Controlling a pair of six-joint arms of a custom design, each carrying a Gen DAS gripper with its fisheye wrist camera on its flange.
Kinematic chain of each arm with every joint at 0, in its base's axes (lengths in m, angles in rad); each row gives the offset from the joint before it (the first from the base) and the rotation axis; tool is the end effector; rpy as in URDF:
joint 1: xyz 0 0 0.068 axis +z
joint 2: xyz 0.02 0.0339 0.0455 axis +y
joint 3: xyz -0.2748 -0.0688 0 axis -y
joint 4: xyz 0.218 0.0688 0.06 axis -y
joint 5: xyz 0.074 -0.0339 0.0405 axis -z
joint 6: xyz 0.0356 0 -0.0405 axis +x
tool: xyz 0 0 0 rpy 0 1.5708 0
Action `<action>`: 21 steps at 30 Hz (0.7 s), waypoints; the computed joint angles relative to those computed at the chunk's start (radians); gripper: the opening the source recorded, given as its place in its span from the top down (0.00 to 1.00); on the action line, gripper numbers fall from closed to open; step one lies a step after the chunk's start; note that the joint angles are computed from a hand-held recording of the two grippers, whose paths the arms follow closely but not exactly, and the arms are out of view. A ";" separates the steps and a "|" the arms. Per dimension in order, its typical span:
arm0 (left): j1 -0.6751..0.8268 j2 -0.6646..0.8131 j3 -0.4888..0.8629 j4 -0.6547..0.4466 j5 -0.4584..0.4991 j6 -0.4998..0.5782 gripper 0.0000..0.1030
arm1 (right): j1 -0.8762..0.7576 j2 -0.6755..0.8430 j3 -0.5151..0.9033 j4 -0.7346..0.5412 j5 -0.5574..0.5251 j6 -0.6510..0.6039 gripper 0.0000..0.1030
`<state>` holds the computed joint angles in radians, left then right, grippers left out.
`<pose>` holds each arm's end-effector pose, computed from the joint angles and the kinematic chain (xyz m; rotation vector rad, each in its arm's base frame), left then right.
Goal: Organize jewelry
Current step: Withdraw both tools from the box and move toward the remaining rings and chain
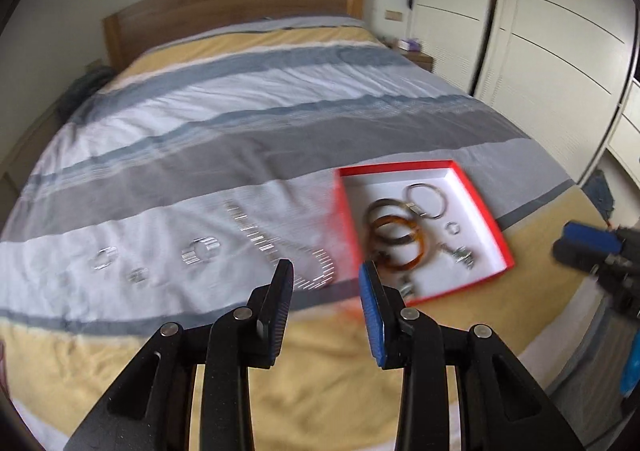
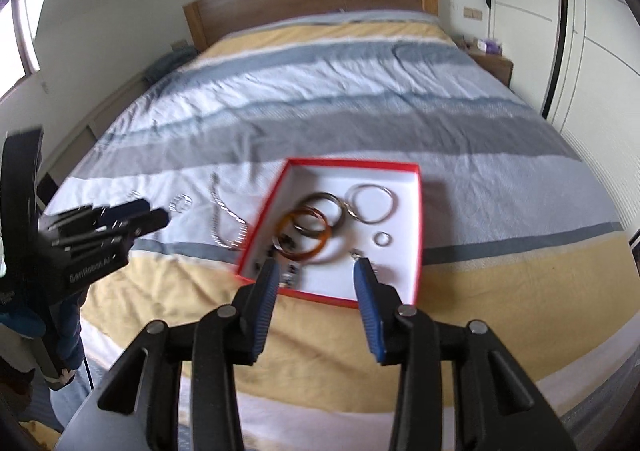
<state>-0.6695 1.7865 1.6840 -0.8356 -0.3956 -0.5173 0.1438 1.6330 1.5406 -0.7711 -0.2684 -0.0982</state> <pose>0.2947 -0.2158 0.3331 0.0255 2.4103 -0.0406 0.3253 0.0566 0.3451 -0.4118 2.3872 0.3469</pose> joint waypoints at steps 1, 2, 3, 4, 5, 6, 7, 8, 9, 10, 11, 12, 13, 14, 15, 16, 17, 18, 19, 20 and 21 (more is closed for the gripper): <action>-0.005 -0.065 -0.058 -0.015 -0.031 -0.023 0.67 | 0.014 -0.025 -0.010 -0.002 0.001 0.009 0.63; -0.006 -0.101 -0.089 -0.025 -0.047 -0.037 0.67 | 0.028 -0.050 -0.021 -0.003 0.000 0.020 0.63; -0.007 -0.159 -0.137 -0.039 -0.067 -0.058 0.67 | 0.043 -0.075 -0.032 -0.003 0.000 0.031 0.63; -0.010 -0.227 -0.188 -0.061 -0.092 -0.083 0.67 | 0.058 -0.096 -0.042 -0.005 0.001 0.043 0.63; -0.007 -0.282 -0.227 -0.084 -0.110 -0.101 0.67 | 0.069 -0.112 -0.050 -0.004 0.002 0.052 0.63; -0.007 -0.326 -0.256 -0.105 -0.126 -0.121 0.67 | 0.089 -0.134 -0.058 -0.007 0.006 0.065 0.63; -0.008 -0.372 -0.283 -0.131 -0.143 -0.142 0.67 | 0.107 -0.154 -0.064 -0.010 0.010 0.078 0.63; -0.011 -0.434 -0.312 -0.178 -0.169 -0.177 0.67 | 0.122 -0.169 -0.067 -0.013 0.012 0.087 0.63; -0.011 -0.475 -0.329 -0.214 -0.185 -0.200 0.67 | 0.143 -0.186 -0.070 -0.019 0.018 0.098 0.63; -0.009 -0.512 -0.344 -0.242 -0.194 -0.217 0.67 | 0.160 -0.198 -0.072 -0.021 0.024 0.105 0.63; -0.010 -0.569 -0.362 -0.287 -0.209 -0.248 0.67 | 0.178 -0.211 -0.075 -0.024 0.030 0.112 0.63; -0.013 -0.606 -0.373 -0.321 -0.223 -0.271 0.66 | 0.205 -0.227 -0.075 -0.030 0.041 0.121 0.62; -0.021 -0.645 -0.380 -0.371 -0.246 -0.304 0.64 | 0.222 -0.238 -0.079 -0.032 0.049 0.127 0.62; -0.045 -0.673 -0.383 -0.426 -0.275 -0.347 0.64 | 0.249 -0.253 -0.080 -0.038 0.063 0.137 0.62; -0.060 -0.692 -0.386 -0.460 -0.295 -0.377 0.63 | 0.271 -0.262 -0.079 -0.044 0.075 0.144 0.62; -0.083 -0.720 -0.389 -0.508 -0.320 -0.417 0.63 | 0.289 -0.271 -0.077 -0.049 0.085 0.151 0.62; -0.117 -0.742 -0.389 -0.566 -0.346 -0.471 0.63 | 0.308 -0.279 -0.076 -0.053 0.095 0.159 0.62; -0.142 -0.755 -0.389 -0.609 -0.363 -0.511 0.63 | 0.334 -0.287 -0.073 -0.059 0.109 0.169 0.62; -0.167 -0.771 -0.391 -0.651 -0.379 -0.555 0.63 | 0.356 -0.291 -0.070 -0.063 0.122 0.178 0.62; -0.180 -0.781 -0.395 -0.673 -0.385 -0.580 0.63 | 0.366 -0.294 -0.069 -0.066 0.127 0.180 0.61; -0.193 -0.796 -0.400 -0.698 -0.389 -0.609 0.63 | 0.387 -0.296 -0.066 -0.067 0.141 0.187 0.60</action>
